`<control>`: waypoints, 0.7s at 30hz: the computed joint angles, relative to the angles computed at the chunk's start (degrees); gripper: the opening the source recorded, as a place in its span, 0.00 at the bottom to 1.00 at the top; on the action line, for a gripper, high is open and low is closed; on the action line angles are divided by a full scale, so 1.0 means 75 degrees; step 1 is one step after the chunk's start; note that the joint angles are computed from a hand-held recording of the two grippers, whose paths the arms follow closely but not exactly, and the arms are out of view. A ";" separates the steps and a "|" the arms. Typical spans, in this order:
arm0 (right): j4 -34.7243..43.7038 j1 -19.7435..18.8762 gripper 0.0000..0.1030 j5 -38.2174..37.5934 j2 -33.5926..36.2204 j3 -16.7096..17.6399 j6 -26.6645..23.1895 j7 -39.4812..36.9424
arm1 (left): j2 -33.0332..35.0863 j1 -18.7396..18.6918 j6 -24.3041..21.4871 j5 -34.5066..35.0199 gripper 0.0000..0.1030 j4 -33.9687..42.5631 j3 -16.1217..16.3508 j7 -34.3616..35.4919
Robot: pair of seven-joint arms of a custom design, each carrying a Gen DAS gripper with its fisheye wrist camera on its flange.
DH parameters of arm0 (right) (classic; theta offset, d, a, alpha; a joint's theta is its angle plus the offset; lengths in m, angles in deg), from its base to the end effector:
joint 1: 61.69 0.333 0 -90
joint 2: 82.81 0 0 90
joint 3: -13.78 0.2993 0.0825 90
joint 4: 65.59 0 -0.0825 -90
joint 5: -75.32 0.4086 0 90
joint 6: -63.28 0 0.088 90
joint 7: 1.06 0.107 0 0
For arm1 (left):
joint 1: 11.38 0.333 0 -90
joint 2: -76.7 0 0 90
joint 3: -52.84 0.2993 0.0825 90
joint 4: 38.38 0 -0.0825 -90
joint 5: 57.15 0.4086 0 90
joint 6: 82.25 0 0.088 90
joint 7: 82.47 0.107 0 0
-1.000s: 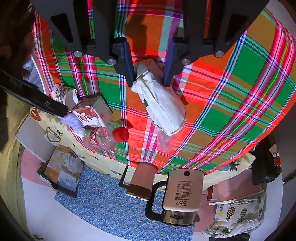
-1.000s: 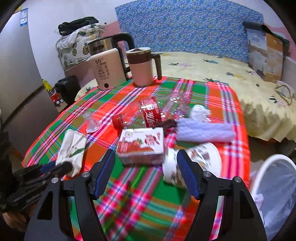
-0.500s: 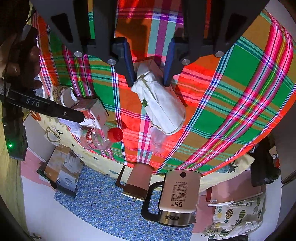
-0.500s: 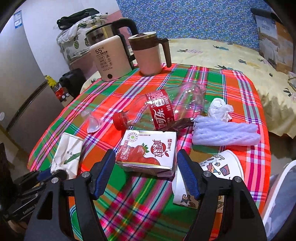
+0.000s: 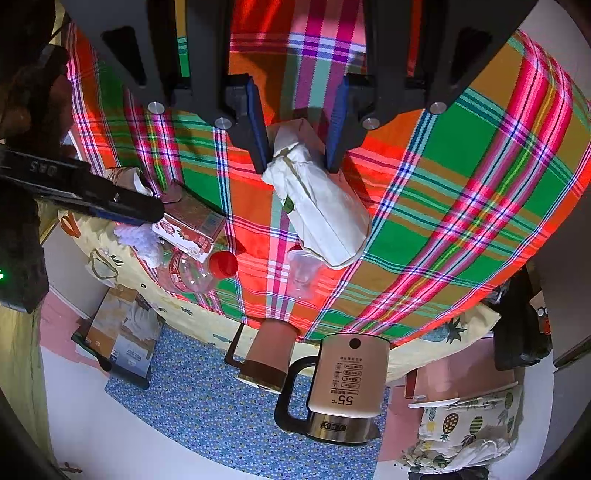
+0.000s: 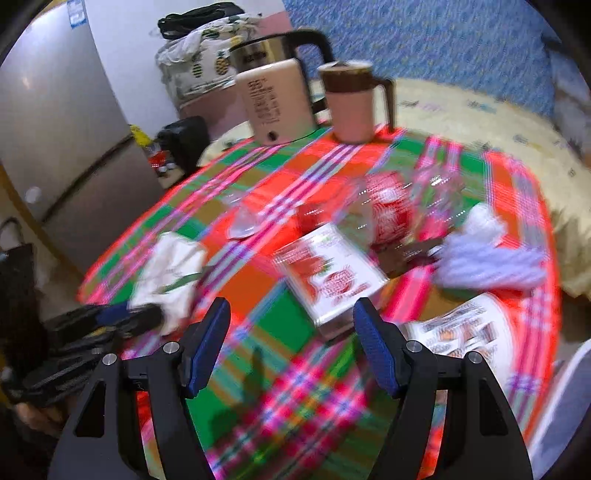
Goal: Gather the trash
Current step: 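Grasp the white tissue with the left tool while the right tool grasps the strawberry carton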
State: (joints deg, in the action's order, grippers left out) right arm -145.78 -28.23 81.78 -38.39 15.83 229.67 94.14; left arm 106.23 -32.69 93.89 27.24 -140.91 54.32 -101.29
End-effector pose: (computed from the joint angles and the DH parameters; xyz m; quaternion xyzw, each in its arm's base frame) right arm 0.6498 0.4463 0.3035 -0.7807 0.5121 -0.1104 0.3408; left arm 0.5994 -0.3029 0.2697 -0.6784 0.6131 -0.3576 0.1897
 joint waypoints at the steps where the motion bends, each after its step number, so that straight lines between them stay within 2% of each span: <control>1: 0.0075 0.0168 0.68 -0.0128 0.0060 -0.0257 0.0019 0.0157 | 0.0006 0.0014 0.0022 -0.0009 0.32 0.0000 -0.0003 -0.0005; 5: 0.0853 0.0454 0.68 -0.0658 0.0572 -0.0804 -0.0271 0.0405 | 0.0022 0.0036 0.0116 -0.0037 0.32 0.0022 0.0010 0.0057; 7: 0.1140 0.0321 0.68 -0.0797 0.0763 -0.0680 -0.0327 0.0197 | 0.0032 -0.0007 0.0191 0.0124 0.32 0.0067 0.0076 -0.0110; 10: 0.1806 -0.0152 0.68 -0.0617 0.1151 -0.0072 -0.0864 -0.0493 | 0.0038 0.0036 0.0237 0.0345 0.36 0.0121 0.0058 -0.0367; 12: 0.2034 -0.0177 0.68 -0.0558 0.1288 -0.0058 -0.1127 -0.0624 | 0.0050 0.0076 0.0259 0.0504 0.47 0.0164 0.0037 -0.0576; 15: 0.2115 -0.0164 0.68 -0.0460 0.1352 -0.0036 -0.1207 -0.0674 | 0.0124 0.0197 0.0290 0.0898 0.53 0.0308 -0.0081 -0.1030; 17: 0.1963 -0.0107 0.68 -0.0408 0.1275 -0.0099 -0.1112 -0.0533 | 0.0218 0.0337 0.0228 0.0557 0.54 0.0365 -0.0246 -0.0714; 19: 0.1765 -0.0164 0.62 -0.0277 0.1172 0.0010 -0.0934 -0.0531 | 0.0345 0.0423 0.0180 -0.0217 0.54 0.0408 -0.0356 -0.0039; 20: 0.1538 -0.0147 0.62 -0.0258 0.1041 -0.0008 -0.0799 -0.0511 | 0.0413 0.0420 0.0156 -0.0509 0.54 0.0450 -0.0359 0.0184; 21: 0.1403 -0.0010 0.62 -0.0318 0.0963 -0.0183 -0.0686 -0.0339 | 0.0470 0.0408 0.0101 -0.0782 0.53 0.0486 -0.0366 0.0405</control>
State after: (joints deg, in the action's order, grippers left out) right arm -135.25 -28.31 79.39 -31.17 14.46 224.52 91.60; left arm 109.76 -29.63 94.65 21.37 -137.27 51.58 -98.25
